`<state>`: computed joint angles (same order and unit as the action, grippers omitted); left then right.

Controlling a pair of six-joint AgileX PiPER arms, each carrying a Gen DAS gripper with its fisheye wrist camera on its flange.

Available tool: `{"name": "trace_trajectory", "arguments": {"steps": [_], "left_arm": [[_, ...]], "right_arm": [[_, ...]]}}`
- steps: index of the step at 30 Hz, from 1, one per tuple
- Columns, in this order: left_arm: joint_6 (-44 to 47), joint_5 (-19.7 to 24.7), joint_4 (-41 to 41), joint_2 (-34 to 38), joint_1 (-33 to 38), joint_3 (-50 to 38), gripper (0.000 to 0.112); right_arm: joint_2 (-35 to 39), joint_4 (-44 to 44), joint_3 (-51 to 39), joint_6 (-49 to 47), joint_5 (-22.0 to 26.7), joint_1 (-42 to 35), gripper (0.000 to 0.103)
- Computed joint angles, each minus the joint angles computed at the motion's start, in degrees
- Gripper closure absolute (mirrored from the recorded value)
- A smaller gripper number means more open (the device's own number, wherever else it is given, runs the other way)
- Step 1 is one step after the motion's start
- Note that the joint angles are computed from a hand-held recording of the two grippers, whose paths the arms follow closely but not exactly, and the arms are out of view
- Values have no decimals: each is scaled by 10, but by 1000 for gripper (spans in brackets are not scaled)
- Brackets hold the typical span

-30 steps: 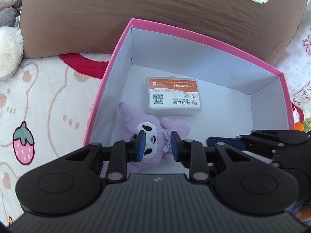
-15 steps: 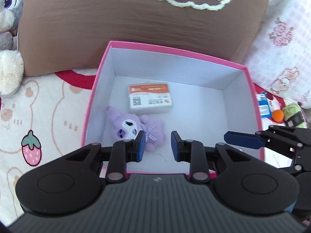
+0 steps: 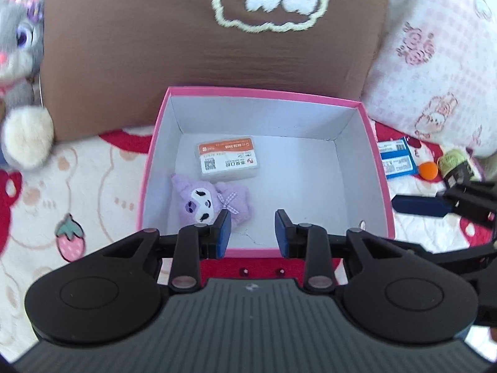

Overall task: Organize objects
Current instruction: 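Raise the left tool out of the pink box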

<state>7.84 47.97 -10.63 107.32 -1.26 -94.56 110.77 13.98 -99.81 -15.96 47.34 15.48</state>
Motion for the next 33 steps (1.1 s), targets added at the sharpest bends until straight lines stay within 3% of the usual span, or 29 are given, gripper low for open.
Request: {"name": "trace_trajectory", "arguments": {"steps": [4, 10, 13, 17, 22, 33], "left_arm": [[39, 50, -39, -21, 11, -8, 82], [63, 80, -74, -76, 19, 25, 76], [57, 55, -51, -123, 8, 65, 67], [78, 89, -80, -148, 18, 67, 65], [75, 82, -72, -179, 6, 91, 52], [40, 102, -69, -196, -33, 111, 43]], "right_arm": [[-25, -15, 0, 11, 23, 2, 43], [-67, 7, 25, 11, 53, -3, 41], [-82, 31, 29, 2, 82, -12, 41], [-114, 14, 52, 4, 88, -9, 41], [-149, -2, 77, 5, 98, -15, 40], [-203, 18, 137, -22, 112, -45, 34]]}}
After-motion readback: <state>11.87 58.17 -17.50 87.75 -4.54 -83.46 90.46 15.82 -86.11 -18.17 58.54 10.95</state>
